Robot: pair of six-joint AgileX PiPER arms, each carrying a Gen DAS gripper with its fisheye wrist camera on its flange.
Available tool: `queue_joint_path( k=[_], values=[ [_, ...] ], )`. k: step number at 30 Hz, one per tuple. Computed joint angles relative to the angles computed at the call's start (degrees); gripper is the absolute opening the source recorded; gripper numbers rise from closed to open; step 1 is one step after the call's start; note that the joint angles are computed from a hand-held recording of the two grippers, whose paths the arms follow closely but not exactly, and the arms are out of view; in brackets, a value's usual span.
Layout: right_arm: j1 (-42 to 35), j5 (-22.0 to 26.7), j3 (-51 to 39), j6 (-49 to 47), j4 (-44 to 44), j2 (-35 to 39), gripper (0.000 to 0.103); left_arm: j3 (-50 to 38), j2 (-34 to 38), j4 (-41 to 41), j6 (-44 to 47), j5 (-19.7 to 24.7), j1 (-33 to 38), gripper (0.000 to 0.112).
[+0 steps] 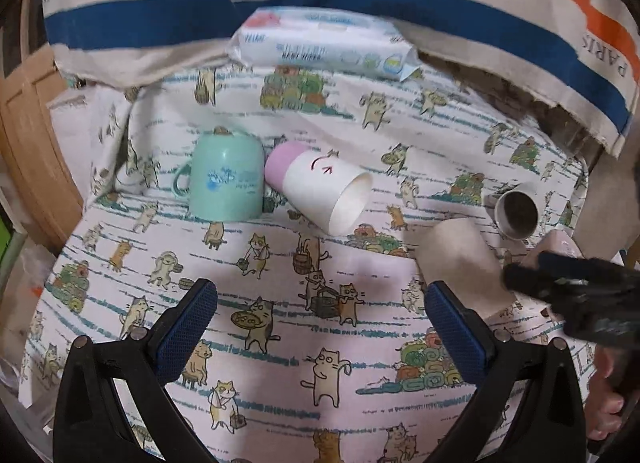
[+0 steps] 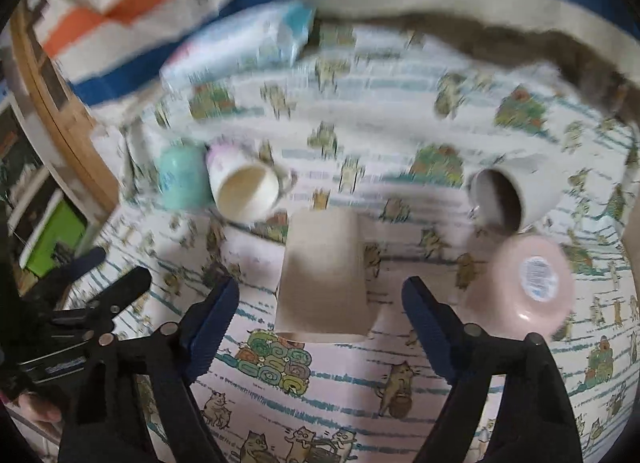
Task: Flip cup upside down
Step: 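Close the right tool around the beige cup lying on its side, then lift the beige cup with the right tool toward the left tool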
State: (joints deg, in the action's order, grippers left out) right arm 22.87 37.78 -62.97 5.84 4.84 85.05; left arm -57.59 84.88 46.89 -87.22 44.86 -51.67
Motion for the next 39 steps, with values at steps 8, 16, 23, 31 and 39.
queue_joint_path(
  k=[8,16,23,31,39],
  values=[
    [2.3,6.17,-11.7,5.22,-4.28,14.08,0.075,-0.1,2.17,-3.46,4.41,-2.07,4.79,0.103],
    [0.8,7.69,-14.64,5.5,-3.34,19.02,0.07,-0.06,2.78,-4.53,5.5,-3.15,5.74,0.103],
    [1.95,7.43,-10.7,10.07,-6.48,13.5,0.07,-0.16,1.02,-4.32,4.16,-1.51,3.47,0.103],
    [5.43,8.27,-1.38,13.46,-9.8,-0.41,0.07,-0.76,-2.51,-1.26,0.16,5.52,-4.36,0.103],
    [9.71,10.41,8.24,17.42,-10.2,-15.56,0.07,-1.11,-4.03,2.43,-5.84,14.23,-16.03,0.103]
  ],
)
